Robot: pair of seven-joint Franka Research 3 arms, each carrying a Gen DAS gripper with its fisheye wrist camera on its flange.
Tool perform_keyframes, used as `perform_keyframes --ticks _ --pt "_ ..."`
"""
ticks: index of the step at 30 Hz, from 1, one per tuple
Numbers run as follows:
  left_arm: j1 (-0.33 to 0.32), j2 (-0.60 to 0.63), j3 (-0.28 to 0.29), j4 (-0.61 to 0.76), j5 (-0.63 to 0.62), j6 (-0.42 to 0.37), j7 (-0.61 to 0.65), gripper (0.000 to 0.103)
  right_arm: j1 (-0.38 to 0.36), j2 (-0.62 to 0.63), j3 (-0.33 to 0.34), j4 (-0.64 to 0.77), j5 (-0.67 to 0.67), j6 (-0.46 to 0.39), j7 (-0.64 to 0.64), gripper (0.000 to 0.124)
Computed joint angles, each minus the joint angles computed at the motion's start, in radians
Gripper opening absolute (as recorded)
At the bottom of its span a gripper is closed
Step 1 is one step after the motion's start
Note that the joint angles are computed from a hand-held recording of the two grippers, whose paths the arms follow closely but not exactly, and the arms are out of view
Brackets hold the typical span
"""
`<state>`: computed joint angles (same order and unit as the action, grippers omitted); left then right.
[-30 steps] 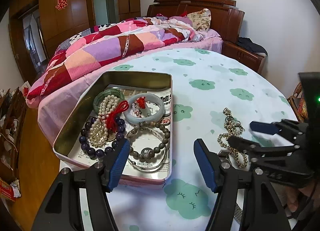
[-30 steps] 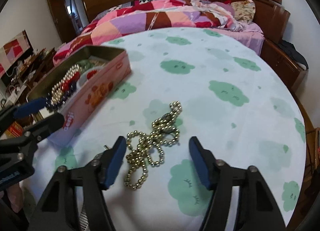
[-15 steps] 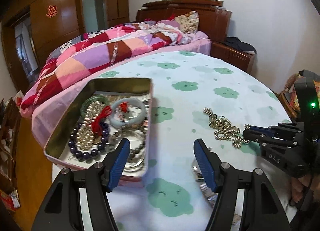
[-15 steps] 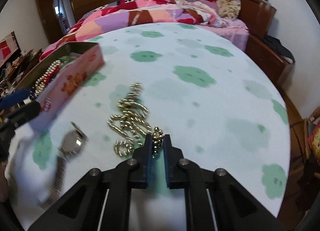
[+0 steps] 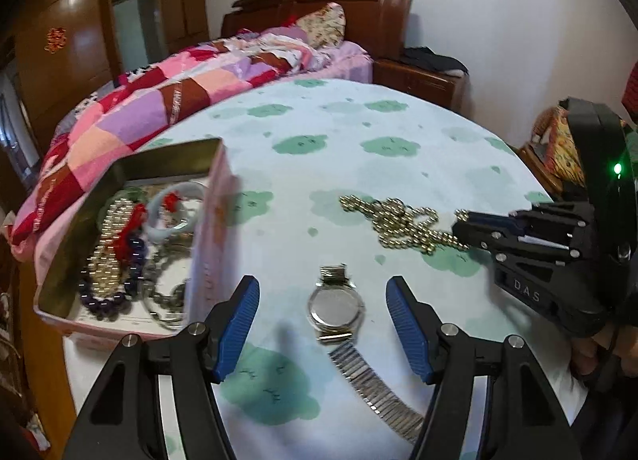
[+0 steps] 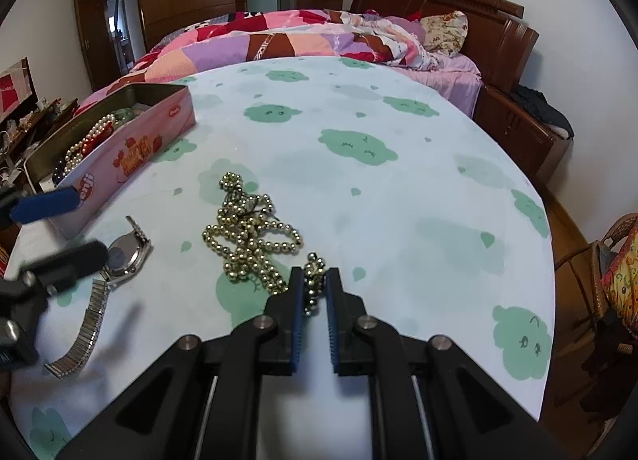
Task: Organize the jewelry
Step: 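Grasp the gold bead chain with the right tool while the left tool grasps the silver wristwatch, then lift and carry the gold chain and wristwatch over the tin box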
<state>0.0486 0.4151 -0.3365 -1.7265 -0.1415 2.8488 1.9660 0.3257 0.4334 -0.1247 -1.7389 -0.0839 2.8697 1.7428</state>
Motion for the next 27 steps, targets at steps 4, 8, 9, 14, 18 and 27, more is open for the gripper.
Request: perform_keyframes --ticks 4,8,9,14,18,27 --pt "-0.017 0.029 0.013 0.039 0.021 -0.052 -0.014 0.066 -0.004 0.003 0.005 0.004 0.007 0.000 -0.010 0.013" --pt "-0.024 0.053 0.015 0.072 0.024 -0.098 -0.010 0.060 -0.002 0.003 0.004 0.003 0.006 0.002 -0.015 0.013" --pt "-0.024 0.061 0.014 0.084 0.022 -0.114 -0.009 0.058 -0.002 0.004 0.003 0.003 0.006 0.003 -0.015 0.013" --pt "-0.022 0.076 0.014 0.111 0.002 -0.159 -0.002 0.054 0.001 0.004 0.001 0.002 0.005 0.004 -0.017 0.013" --pt "-0.007 0.069 -0.003 0.096 -0.024 -0.148 0.038 0.037 0.002 0.004 0.001 0.003 0.007 0.003 -0.016 0.013" --pt "0.026 0.026 -0.034 0.032 -0.113 -0.061 0.104 0.037 -0.013 -0.005 0.018 -0.018 0.045 0.050 -0.030 0.013"
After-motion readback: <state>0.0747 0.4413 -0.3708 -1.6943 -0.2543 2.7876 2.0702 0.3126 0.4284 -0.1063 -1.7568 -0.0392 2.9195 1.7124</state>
